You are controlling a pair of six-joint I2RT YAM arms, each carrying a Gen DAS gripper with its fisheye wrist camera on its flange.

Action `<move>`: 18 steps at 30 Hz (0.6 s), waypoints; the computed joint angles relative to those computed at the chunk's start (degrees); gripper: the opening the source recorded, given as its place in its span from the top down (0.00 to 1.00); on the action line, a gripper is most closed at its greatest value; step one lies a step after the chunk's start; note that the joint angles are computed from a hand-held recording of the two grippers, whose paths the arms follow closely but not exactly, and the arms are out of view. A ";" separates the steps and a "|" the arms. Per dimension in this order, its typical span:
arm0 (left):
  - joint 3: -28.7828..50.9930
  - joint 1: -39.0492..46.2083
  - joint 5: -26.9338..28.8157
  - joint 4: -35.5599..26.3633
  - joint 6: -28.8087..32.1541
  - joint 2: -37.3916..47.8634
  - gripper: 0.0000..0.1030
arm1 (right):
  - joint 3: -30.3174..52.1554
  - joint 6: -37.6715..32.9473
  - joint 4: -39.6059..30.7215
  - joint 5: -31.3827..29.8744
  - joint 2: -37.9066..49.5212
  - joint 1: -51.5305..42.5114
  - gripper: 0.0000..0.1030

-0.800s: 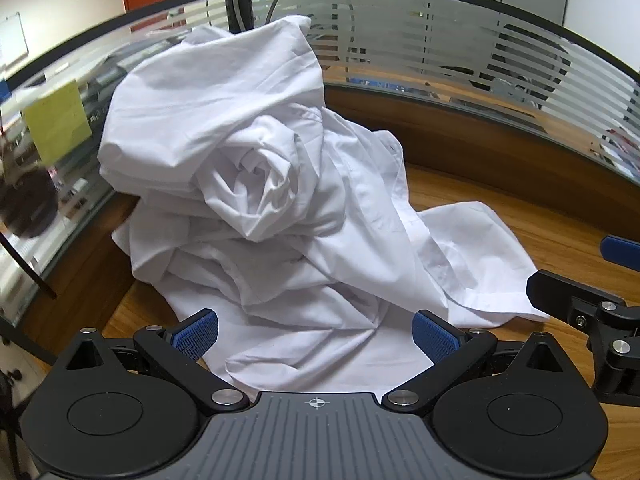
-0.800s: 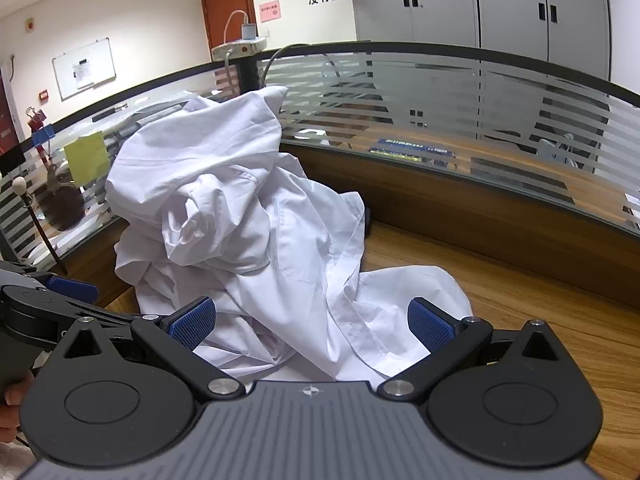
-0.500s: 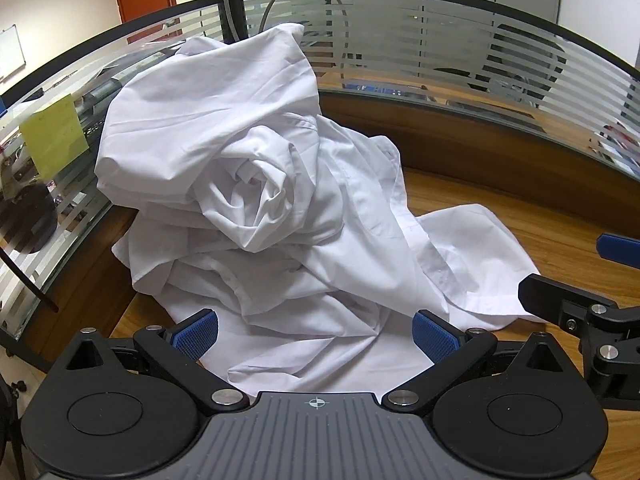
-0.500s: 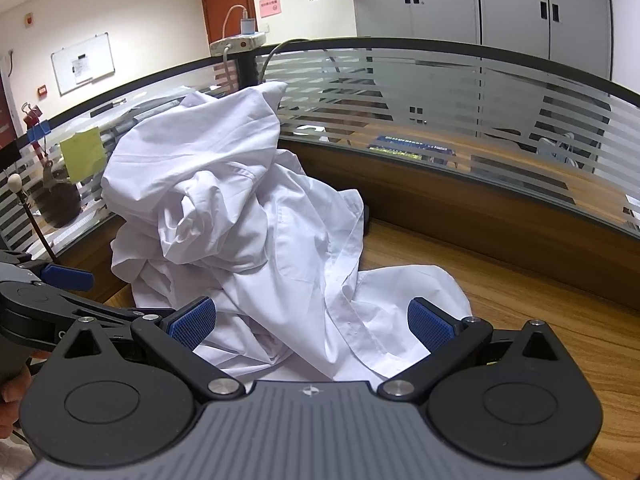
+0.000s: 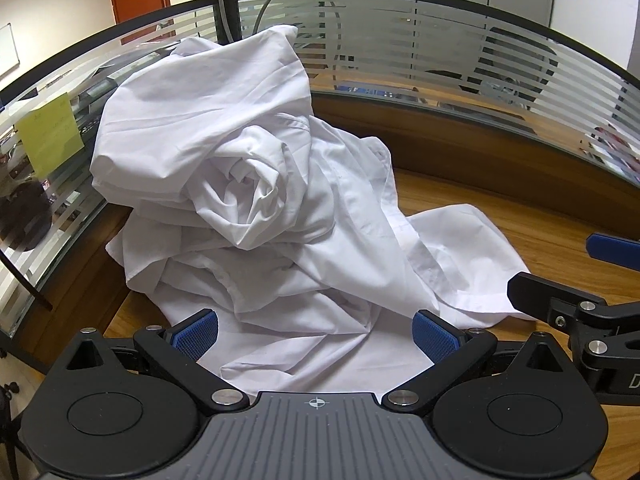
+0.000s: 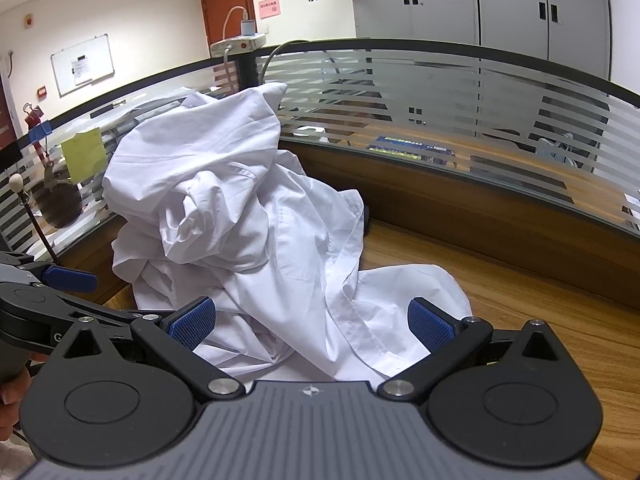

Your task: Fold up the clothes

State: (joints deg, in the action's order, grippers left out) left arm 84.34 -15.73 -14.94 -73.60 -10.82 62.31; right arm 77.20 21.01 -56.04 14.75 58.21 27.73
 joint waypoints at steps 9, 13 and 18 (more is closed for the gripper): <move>0.40 0.34 -0.12 -0.92 -0.91 -0.30 0.00 | 1.11 -0.02 -0.80 0.56 0.25 0.91 0.00; 0.46 0.16 -0.32 -1.37 -1.16 -0.53 0.00 | 1.24 0.35 -1.12 1.22 0.07 1.53 0.00; 0.41 0.50 -0.11 -1.76 -1.45 -0.78 0.00 | 1.48 0.76 -1.52 1.70 0.08 2.10 0.00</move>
